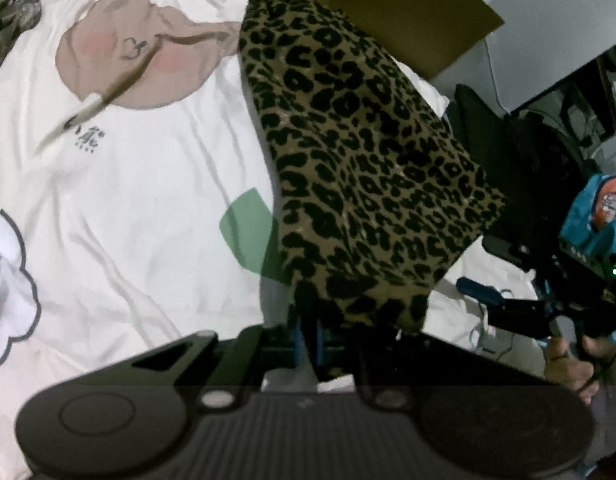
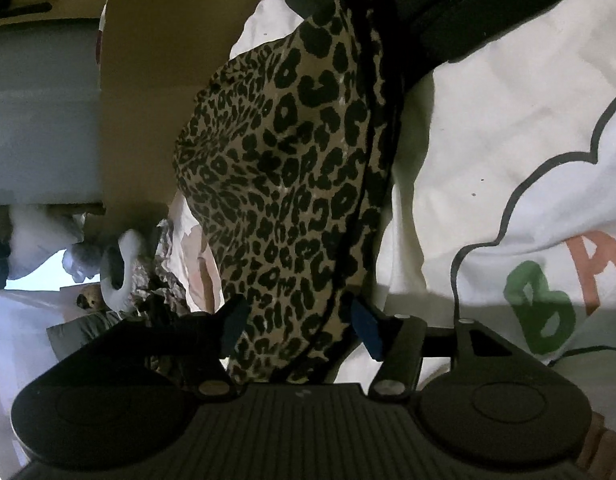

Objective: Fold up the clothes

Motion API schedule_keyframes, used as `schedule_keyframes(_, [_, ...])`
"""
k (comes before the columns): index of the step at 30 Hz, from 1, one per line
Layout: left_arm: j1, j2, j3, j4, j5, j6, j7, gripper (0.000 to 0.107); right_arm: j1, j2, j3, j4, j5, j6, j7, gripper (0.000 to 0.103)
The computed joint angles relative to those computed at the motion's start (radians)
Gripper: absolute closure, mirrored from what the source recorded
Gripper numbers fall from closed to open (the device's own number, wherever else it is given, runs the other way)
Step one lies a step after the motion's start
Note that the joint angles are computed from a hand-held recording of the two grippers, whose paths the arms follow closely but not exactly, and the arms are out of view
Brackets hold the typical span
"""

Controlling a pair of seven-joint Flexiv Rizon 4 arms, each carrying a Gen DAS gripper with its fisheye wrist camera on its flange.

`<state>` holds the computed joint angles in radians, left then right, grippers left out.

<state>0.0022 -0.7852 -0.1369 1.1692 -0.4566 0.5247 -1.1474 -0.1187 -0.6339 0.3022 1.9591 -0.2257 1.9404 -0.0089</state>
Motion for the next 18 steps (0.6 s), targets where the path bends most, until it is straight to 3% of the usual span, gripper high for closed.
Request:
schedule_keyframes(3, [0.008, -0.009, -0.009, 0.003, -0.016, 0.002, 0.004, 0.097, 0.009, -0.011, -0.009, -0.010, 0.002, 0.000, -0.001, 0.037])
schedule_keyframes(6, [0.014, -0.015, -0.022, 0.015, -0.034, 0.023, 0.027, 0.087, -0.015, -0.019, 0.016, -0.020, -0.023, -0.037, -0.006, 0.037])
schedule_keyframes(11, [0.016, -0.020, -0.033, 0.030, -0.056, 0.052, 0.061, 0.059, -0.054, -0.023, 0.064, -0.023, -0.031, -0.071, -0.022, 0.037])
schedule_keyframes(18, [0.022, -0.061, -0.058, 0.020, -0.124, 0.044, 0.003, 0.057, -0.061, -0.070, 0.101, -0.056, -0.023, -0.069, -0.029, 0.037])
